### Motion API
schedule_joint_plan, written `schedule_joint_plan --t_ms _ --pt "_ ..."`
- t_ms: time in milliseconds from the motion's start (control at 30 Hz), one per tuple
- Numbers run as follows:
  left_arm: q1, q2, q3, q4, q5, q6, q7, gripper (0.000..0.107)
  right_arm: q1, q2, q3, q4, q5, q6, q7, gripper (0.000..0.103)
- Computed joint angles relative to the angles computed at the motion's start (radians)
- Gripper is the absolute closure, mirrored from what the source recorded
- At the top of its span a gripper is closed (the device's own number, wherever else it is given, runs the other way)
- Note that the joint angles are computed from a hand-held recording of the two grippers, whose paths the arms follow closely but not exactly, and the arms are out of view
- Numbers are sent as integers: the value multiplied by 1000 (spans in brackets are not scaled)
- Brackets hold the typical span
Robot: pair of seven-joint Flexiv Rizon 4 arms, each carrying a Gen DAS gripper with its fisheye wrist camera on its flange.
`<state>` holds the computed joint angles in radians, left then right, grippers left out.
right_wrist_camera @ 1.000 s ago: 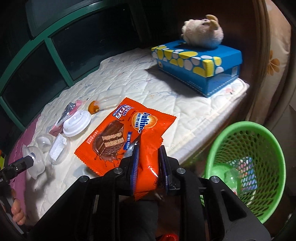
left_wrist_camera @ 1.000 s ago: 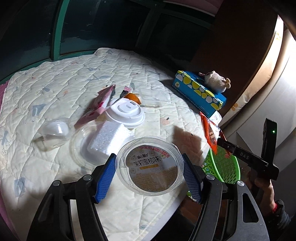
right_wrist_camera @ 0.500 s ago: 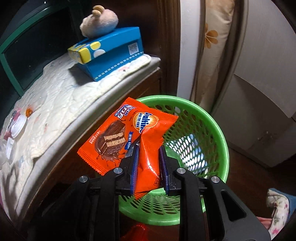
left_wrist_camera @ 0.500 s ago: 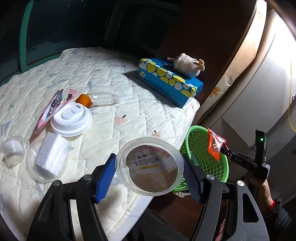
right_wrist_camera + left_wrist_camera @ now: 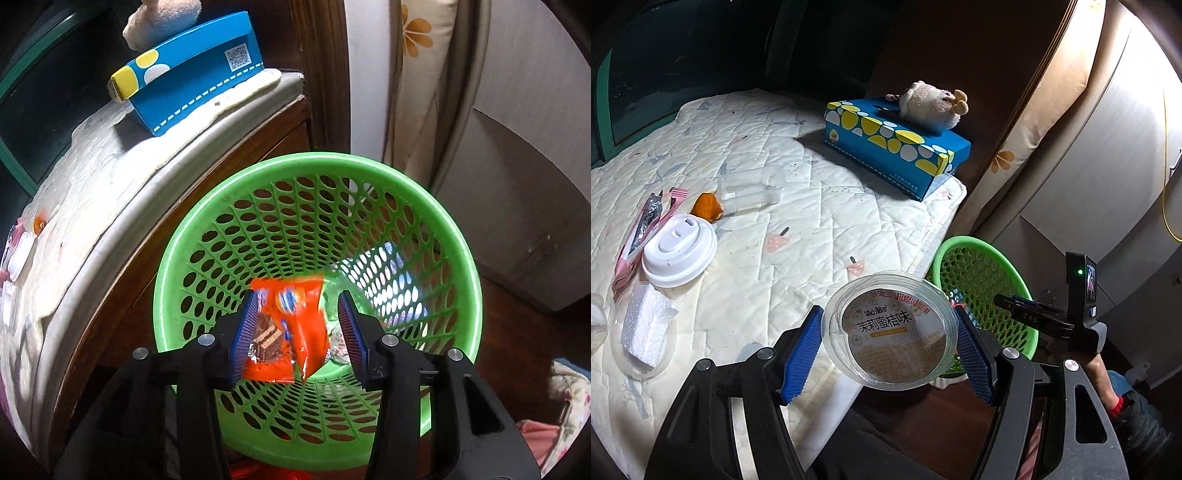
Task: Collect trash
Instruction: 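Drop the orange wrapper into the green basket with the right gripper while the left gripper holds the container, then lower the round container into the green basket and open the left gripper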
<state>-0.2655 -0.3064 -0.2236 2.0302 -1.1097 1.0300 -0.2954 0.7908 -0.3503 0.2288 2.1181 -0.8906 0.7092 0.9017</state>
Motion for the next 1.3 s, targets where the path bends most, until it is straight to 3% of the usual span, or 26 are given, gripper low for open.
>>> schedule_joint_plan --t_ms 333,633,900,967,1300 --pt "-46 -31 -38 -32 56 -8 -31 40 29 105 54 53 -14 -132 121 49" --pt "-109 -93 -77 -88 187 -6 -108 40 70 149 115 59 6 -261 213 44" --pt "-142 -172 -97 -149 357 -19 -236 38 81 163 133 89 1 -259 291 43" --pt "-138 -183 -107 -153 375 -8 -250 26 81 162 136 94 3 -254 301 43" --pt "-78 -158 -145 -119 318 -12 -241 24 91 158 136 95 -16 -252 337 43"
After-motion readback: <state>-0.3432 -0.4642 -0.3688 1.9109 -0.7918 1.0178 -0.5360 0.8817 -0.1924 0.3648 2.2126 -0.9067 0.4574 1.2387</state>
